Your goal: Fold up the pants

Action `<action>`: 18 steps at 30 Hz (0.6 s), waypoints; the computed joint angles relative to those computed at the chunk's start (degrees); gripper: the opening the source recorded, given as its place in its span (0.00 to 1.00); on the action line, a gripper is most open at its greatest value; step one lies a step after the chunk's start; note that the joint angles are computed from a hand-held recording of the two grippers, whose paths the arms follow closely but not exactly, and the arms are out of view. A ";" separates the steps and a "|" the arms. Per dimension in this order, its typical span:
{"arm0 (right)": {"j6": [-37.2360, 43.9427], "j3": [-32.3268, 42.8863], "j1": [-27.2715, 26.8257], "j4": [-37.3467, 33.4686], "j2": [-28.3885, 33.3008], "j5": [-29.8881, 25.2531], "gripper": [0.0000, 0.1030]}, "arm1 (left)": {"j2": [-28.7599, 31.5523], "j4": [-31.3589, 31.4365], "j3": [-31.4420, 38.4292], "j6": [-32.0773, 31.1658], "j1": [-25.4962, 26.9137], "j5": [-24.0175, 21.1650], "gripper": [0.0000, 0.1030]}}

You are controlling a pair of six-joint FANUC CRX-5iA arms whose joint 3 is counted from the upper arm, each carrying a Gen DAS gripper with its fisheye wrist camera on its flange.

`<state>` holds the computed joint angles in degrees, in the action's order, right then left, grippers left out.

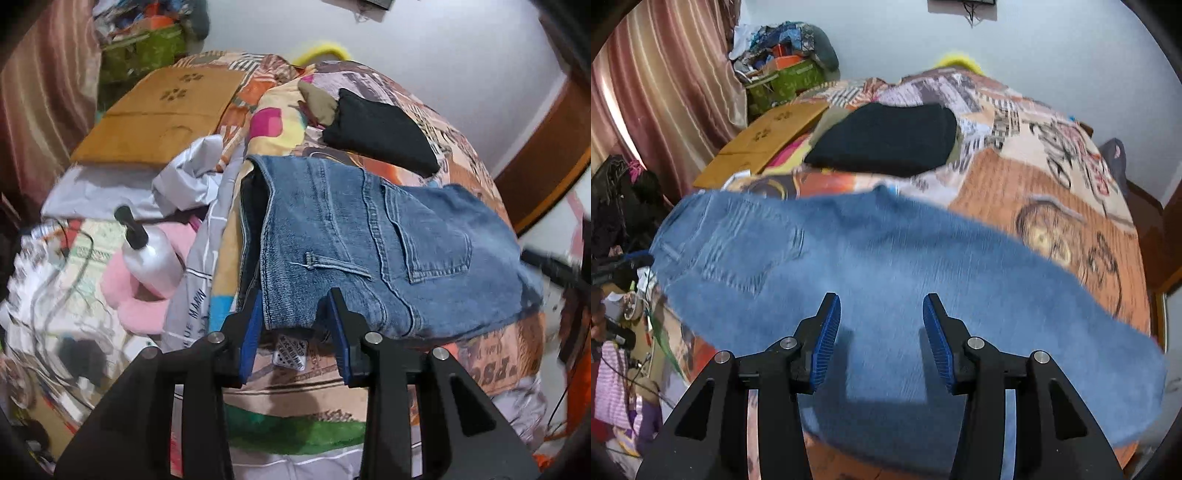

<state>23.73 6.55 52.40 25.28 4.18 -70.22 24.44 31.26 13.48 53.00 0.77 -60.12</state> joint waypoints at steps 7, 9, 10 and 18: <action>-4.32 -3.35 2.00 -1.81 -1.54 1.45 0.42 | -2.40 -3.49 -2.96 -1.28 -0.05 4.82 0.13; -5.79 -4.62 2.79 -1.09 -2.08 2.01 0.42 | -3.01 -7.48 -3.39 -1.11 -0.75 6.05 0.14; -6.28 -4.97 3.27 -0.55 -2.16 1.84 0.43 | -3.28 -8.85 -3.85 -1.35 -1.05 6.65 0.14; -7.20 -5.56 7.27 3.86 -1.42 -1.46 0.50 | -3.35 -11.48 -4.46 -0.16 -0.86 7.86 0.19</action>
